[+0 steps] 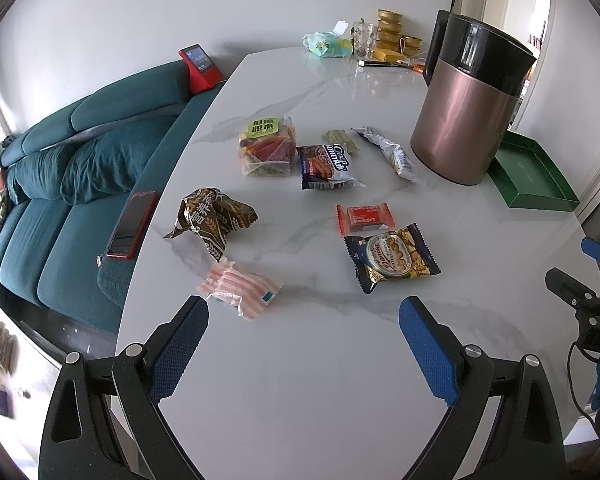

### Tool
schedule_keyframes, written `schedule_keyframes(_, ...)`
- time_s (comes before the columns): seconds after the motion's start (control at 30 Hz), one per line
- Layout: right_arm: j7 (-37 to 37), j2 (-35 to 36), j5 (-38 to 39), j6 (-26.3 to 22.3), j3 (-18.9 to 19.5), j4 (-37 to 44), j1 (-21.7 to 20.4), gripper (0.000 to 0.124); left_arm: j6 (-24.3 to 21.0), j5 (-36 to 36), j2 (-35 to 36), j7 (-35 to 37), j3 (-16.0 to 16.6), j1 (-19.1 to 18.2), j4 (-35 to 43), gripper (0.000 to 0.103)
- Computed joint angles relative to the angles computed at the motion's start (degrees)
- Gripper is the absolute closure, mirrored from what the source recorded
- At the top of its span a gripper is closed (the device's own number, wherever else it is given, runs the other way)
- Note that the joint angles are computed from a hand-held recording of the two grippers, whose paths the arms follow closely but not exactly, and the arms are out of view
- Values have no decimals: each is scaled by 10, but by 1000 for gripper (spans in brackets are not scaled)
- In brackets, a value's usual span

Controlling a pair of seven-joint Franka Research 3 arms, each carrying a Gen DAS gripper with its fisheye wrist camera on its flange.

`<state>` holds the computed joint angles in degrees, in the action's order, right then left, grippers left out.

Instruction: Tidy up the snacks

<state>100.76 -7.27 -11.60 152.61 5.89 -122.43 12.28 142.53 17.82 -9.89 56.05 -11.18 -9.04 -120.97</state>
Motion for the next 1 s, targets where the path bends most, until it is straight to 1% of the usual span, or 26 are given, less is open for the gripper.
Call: schedule_keyframes(1.0, 1, 4, 2, -2, -1, 3, 3, 21, -6, -16, 3, 11, 2, 0, 2, 9)
